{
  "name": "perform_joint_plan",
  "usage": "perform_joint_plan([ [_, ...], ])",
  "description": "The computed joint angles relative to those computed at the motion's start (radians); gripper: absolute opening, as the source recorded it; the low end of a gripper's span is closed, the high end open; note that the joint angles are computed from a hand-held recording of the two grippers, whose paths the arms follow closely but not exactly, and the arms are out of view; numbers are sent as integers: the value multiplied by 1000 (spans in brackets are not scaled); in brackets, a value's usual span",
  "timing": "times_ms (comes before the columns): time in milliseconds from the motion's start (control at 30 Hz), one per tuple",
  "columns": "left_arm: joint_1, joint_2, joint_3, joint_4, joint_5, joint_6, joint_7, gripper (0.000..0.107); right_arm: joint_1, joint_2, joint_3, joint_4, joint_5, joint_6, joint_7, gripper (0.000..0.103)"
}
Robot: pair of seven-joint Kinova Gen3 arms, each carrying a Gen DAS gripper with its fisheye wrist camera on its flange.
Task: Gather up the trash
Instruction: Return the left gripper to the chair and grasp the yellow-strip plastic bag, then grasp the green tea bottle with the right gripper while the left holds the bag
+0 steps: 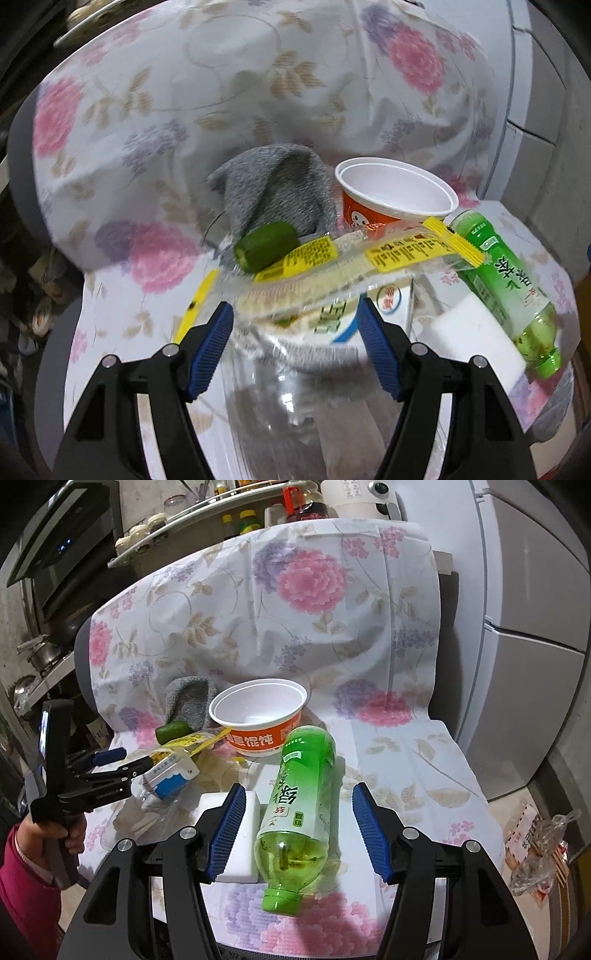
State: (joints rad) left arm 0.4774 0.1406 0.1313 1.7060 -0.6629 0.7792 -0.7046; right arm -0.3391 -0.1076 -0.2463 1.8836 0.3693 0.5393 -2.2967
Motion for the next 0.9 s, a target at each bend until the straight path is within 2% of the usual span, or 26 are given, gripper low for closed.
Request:
perform_joint_plan([
  [133, 0, 33, -7, -21, -19, -12, -45, 54, 0, 6, 0, -4, 9, 6, -7, 61],
  [200, -2, 41, -13, -26, -18, -34, -70, 33, 0, 5, 1, -5, 12, 11, -12, 61],
  [233, -3, 41, -16, -24, -15, -46, -83, 28, 0, 4, 0, -6, 16, 15, -18, 61],
  [300, -8, 35, -22, -19, -6, -75, -107, 10, 1, -2, -3, -4, 25, 19, -29, 61],
  [367, -17, 8, -30, 1, 10, -109, -98, 0, 3, -9, -11, -1, 41, 27, -46, 61],
  [567, -84, -171, -14, 121, 29, -222, 34, 0, 8, -30, -26, 12, 54, 33, -67, 61],
  [733, -149, -328, 18, 191, 116, -258, 82, 0, 5, -37, -39, 20, 52, 29, -75, 66],
  [900, -249, -440, 144, 251, 119, -242, 180, 0, -4, -31, -51, 24, 53, 45, -69, 72],
])
